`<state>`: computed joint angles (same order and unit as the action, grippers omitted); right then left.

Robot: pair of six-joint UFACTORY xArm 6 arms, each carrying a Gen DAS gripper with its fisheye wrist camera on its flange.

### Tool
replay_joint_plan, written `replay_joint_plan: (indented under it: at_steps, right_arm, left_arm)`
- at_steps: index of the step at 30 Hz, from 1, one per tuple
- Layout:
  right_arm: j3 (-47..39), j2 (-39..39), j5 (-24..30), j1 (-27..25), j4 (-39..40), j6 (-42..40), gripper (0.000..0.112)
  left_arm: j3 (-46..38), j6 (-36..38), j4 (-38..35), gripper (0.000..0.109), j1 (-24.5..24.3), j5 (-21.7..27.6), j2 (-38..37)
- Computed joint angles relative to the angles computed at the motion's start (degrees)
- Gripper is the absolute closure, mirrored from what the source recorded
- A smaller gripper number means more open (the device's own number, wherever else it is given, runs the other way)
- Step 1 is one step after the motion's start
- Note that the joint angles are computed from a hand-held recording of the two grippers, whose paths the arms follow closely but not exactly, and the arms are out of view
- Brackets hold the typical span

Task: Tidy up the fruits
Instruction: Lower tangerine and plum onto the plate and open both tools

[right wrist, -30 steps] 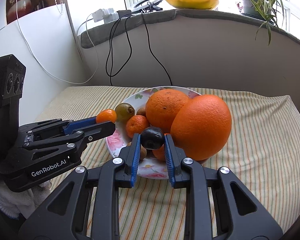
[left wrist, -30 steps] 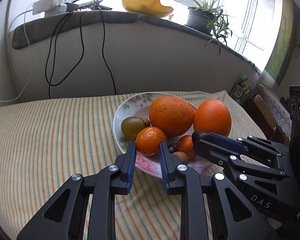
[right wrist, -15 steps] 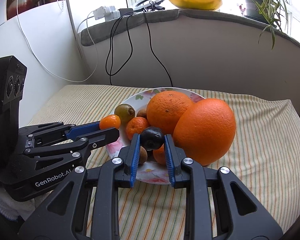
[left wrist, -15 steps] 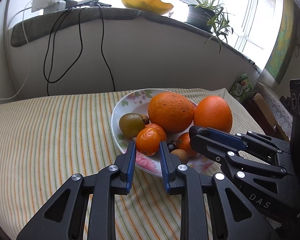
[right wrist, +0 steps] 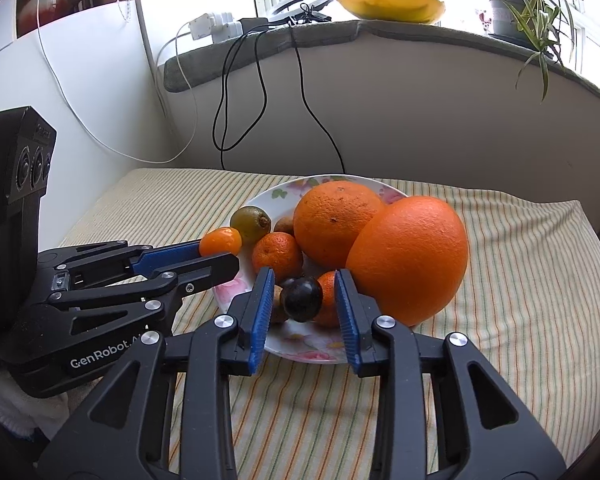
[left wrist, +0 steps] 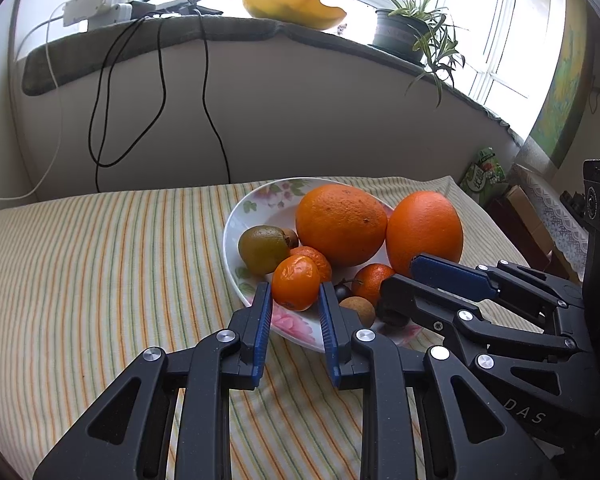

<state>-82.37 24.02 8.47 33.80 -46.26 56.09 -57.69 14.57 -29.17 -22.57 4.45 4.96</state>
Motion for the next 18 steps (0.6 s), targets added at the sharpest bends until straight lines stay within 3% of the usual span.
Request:
replay_joint_plan:
  at_steps: [14, 18]
  right_arm:
    - [2.7, -2.9, -1.2, -0.5, -8.8, 8.6, 0.075]
    - [3.6, -4.1, -1.1, -0.6, -12.7, 12.4, 0.075]
  left_arm:
    - [2.2, -3.1, 2.7, 0.086, 0.2, -1.4, -1.9]
    - [3.4, -4.7, 4.1, 0.076, 0.2, -2.5, -3.2]
